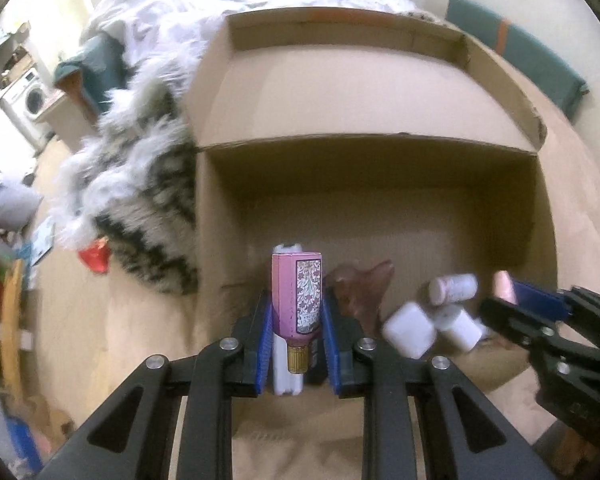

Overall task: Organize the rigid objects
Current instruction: 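Carry the keychain and lipstick tube with both grippers down into the box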

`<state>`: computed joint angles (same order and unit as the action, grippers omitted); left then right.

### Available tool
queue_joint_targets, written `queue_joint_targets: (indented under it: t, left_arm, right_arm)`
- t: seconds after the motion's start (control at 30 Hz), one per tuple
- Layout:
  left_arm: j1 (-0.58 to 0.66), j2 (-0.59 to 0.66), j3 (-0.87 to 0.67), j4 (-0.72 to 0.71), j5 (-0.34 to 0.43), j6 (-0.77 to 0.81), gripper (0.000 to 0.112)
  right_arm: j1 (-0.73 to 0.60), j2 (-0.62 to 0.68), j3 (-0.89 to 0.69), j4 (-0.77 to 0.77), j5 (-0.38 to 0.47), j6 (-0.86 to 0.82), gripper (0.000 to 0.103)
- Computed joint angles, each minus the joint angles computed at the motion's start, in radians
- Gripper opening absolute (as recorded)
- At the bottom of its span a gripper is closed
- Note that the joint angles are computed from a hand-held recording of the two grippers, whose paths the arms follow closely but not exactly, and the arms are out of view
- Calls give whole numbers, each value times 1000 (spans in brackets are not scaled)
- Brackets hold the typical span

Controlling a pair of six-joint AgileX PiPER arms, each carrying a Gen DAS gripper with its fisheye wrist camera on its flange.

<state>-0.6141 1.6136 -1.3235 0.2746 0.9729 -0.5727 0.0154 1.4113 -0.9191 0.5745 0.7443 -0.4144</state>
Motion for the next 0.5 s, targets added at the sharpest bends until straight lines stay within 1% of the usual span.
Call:
queue_joint_targets:
  t: [0.07,0.13,0.2,0.3,0.5]
  left_arm:
    - [2,0,26,3,-41,-3,20]
    - [4,10,45,7,-66,-6,20]
    - [10,23,51,-1,-72,-3,20]
    - [26,42,57,-25,-77,17,20]
    - [34,48,67,-32,-86,1,20]
  right_arm:
    - [-7,34,-14,5,-6,8,35]
    - [-22,58,-22,25,2,8,35]
    - [-26,73,-24,36,9,10,35]
    - [-14,90,-29,11,8,34,35]
    - [-18,131,-37,-9,25,79,35]
